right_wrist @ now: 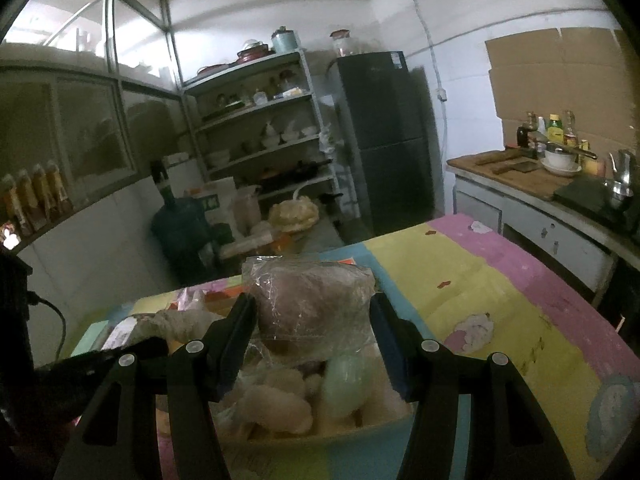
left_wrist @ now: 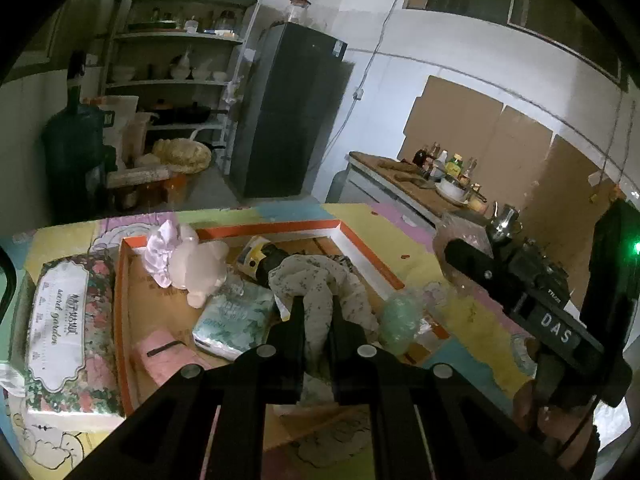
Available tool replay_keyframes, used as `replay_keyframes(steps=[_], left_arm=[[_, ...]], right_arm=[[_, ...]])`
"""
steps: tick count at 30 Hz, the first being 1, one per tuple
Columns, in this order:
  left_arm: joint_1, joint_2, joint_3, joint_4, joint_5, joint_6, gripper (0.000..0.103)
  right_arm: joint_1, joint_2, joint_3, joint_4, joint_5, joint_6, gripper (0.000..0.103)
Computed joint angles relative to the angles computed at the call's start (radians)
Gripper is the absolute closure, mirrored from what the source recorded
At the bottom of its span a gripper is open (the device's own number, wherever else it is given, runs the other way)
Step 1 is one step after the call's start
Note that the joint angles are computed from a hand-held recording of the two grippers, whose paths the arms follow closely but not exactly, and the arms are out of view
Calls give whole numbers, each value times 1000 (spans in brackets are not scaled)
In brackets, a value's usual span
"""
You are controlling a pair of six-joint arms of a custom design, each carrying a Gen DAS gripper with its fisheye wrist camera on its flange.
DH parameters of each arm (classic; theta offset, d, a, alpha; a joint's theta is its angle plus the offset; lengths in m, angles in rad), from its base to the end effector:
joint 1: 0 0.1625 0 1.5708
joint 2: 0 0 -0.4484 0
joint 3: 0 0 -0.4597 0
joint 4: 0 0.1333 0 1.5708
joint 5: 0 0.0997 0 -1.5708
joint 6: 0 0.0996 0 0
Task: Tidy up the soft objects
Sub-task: 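Carry the cream cloth and bagged pink item over the cardboard tray with both tools, then open the left tool in the tray while the right tool releases the bagged item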
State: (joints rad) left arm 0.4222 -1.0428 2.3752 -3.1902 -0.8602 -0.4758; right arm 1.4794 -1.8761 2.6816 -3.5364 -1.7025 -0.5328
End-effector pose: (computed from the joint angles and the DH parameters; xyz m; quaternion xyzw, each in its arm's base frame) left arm -0.3306 -0.3658 0.0590 0.2593 0.8923 -0.3421 0.1395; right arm 0.0911 -0.3237 0.3106 0.1475 -0.8223 0.5036 0.2203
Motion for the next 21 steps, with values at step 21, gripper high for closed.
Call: replay_keyframes(steps=[21], left_arm=[[67, 63, -44, 35, -22, 6, 93]], right_arm=[[-5, 244, -163, 75, -59, -40, 43]])
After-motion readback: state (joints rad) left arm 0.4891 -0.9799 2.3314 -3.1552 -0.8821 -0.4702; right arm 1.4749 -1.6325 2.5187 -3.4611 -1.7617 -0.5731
